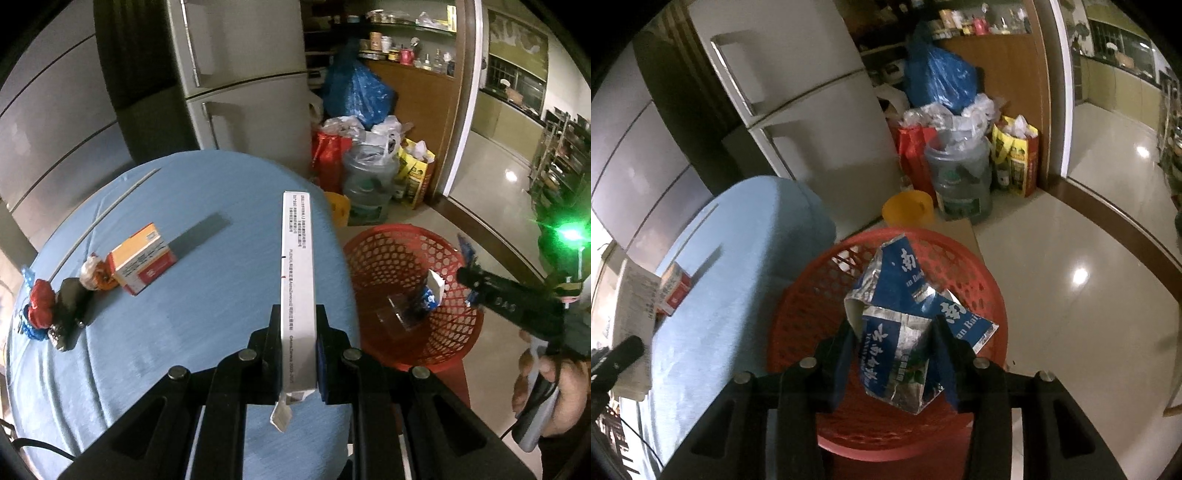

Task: Collect trash
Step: 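Carry white box and carton over the red basket and release both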

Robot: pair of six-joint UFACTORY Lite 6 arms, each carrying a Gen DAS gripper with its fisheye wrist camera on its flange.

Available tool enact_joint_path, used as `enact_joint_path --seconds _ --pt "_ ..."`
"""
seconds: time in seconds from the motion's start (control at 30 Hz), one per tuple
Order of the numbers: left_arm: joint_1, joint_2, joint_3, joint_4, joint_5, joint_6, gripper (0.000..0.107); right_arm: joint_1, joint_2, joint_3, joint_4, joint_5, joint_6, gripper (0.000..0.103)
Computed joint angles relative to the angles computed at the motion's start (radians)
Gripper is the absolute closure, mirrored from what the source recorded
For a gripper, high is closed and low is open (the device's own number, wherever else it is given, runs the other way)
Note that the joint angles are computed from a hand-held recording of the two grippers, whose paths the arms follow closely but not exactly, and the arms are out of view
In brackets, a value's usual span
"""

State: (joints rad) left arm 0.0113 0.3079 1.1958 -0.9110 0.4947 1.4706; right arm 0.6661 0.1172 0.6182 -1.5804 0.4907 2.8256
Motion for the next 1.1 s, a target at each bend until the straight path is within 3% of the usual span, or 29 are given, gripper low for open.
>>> enact_joint_path --seconds 0.03,0.13,0.17,0.63,1.1 --pt "-0.007 0.0 0.0 0.004 -0.002 -0.008 0.092 -0.009 0.005 -0.006 -0.03 -0.016 0.027 0.054" --pt "-0.031 0.008 0.001 0.012 -0.012 -0.021 0.092 -0.016 0.019 -0.02 -0.072 -0.031 0.076 0.031" --pt "-0.036 0.015 0.008 0.016 -0.01 -0.026 0.092 -0.013 0.01 -0.033 -0.081 -0.021 0.095 0.031" --pt "-0.209 0.082 0.045 0.08 -0.003 -0.128 0.092 0.078 -0.244 -0.188 0.121 0.136 0.037 0.03" --pt "-0.364 0.207 0.098 0.202 -0.07 -0.284 0.092 0.111 -0.347 -0.274 0.184 0.162 0.035 0.03"
